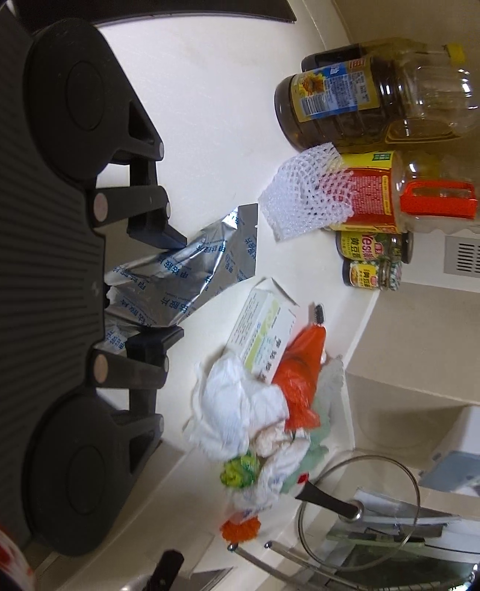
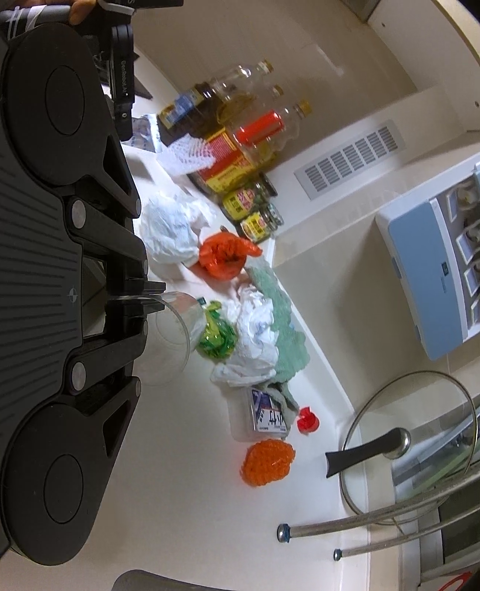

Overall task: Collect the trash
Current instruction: 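Grasp the foil wrapper with the left tool while the right grasps the clear cup, then carry wrapper and cup over the wastebasket and release the wrapper from the left tool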

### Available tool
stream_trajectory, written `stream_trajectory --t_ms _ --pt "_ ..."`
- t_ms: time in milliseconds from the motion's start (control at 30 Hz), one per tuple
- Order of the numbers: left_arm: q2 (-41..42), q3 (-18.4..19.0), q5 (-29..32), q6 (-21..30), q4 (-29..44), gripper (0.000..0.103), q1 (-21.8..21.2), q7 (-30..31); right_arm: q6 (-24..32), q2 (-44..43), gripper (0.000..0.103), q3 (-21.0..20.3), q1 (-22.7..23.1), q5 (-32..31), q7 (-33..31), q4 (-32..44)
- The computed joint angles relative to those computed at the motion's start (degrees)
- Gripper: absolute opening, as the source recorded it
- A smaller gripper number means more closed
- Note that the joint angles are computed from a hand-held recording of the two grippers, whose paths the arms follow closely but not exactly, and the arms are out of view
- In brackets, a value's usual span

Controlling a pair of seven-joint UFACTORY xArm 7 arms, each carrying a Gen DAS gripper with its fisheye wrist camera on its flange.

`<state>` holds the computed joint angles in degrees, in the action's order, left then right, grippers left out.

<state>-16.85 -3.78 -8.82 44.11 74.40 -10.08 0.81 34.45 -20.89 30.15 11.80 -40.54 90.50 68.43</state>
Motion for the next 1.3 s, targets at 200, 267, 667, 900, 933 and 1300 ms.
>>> stream_trajectory --t_ms 200,267,667,900,933,1300 --pt "-6.0 -1.1 -0.3 1.7 -3.7 0.042 -1.0 -2.2 -2.9 -2.8 0.002 -1.2 1.5 3.1 -3.3 -2.4" --pt "-8.2 -1.7 0.1 1.8 -5.2 0.042 -1.2 -3.4 -3.9 -3.9 0.002 -1.2 1.8 4.8 -4.9 -3.2" --pt "-21.0 -7.1 2.6 5.9 -13.9 0.042 -3.5 -13.6 -6.9 -10.8 0.002 -1.9 6.7 19.5 -18.8 -9.6" --pt "-27.3 -9.9 3.6 10.1 -19.2 0.042 -5.2 -20.1 -6.1 -13.0 0.002 -2.2 11.2 27.0 -26.6 -13.6" --pt "-27.9 -10.2 3.7 10.9 -19.8 0.042 -5.5 -20.6 -6.0 -13.2 0.002 -2.1 11.8 27.8 -27.5 -14.2" --pt "-29.7 -9.7 3.0 14.8 -24.2 0.042 -9.6 -20.3 -4.2 -12.5 0.002 -0.6 14.4 31.5 -31.8 -17.9"
